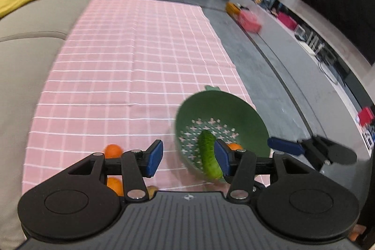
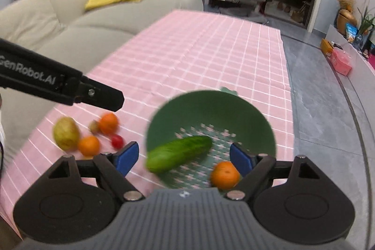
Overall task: Organize fruits
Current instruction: 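Move both tools back toward the remaining fruit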
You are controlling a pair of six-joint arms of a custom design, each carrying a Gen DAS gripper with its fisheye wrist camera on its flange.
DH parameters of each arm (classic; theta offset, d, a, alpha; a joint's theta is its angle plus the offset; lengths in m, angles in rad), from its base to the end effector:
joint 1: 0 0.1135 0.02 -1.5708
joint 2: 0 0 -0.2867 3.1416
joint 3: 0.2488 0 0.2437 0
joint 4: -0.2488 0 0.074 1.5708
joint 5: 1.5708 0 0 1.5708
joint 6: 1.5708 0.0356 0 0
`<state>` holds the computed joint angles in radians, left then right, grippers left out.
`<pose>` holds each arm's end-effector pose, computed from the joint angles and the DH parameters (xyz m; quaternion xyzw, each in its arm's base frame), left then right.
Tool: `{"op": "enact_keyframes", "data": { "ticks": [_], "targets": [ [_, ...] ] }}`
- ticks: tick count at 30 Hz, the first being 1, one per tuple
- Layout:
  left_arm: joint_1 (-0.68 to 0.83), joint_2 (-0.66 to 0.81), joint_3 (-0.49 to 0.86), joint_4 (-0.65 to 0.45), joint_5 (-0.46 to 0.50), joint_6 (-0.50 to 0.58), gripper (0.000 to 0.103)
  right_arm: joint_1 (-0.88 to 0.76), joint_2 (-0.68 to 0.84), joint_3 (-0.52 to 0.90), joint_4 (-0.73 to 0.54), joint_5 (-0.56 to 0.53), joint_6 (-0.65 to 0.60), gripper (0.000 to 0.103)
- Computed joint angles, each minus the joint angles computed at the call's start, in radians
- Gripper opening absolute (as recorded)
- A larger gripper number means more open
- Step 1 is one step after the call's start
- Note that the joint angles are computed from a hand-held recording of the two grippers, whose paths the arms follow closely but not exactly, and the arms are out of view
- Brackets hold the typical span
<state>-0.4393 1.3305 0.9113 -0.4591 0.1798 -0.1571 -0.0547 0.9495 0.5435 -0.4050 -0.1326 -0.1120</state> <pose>0.2340 -0.1170 0.2667 0.1619 0.9233 -0.1800 0.2983 0.1691 -0.0045 0.2292 -0.0511 0.9256 0.0305 0.3739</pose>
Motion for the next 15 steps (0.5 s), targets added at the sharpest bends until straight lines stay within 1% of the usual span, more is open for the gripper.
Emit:
{"op": "enact_keyframes", "data": {
  "ticks": [4,8,12,15],
  "targets": [
    [0.072,-0.100,-0.059,-0.018,0.008,0.012,0.060,0.144,-0.100,-0.040,0.012,0.077,0.176,0.082],
    [0.193,-0.199,-0.120,-0.054,0.039,0.031,0.060,0.316,-0.164,-0.063,0.006,0.204,0.303,0.082],
    [0.359,-0.283,-0.181,-0.100,0.108,0.052,0.060,0.495,-0.188,-0.083,0.007,0.327,0.410,0.082],
    [0.488,-0.330,-0.230,-0.111,0.176,0.067,0.060,0.606,-0.164,-0.102,0.039,0.389,0.471,0.082]
  ]
}}
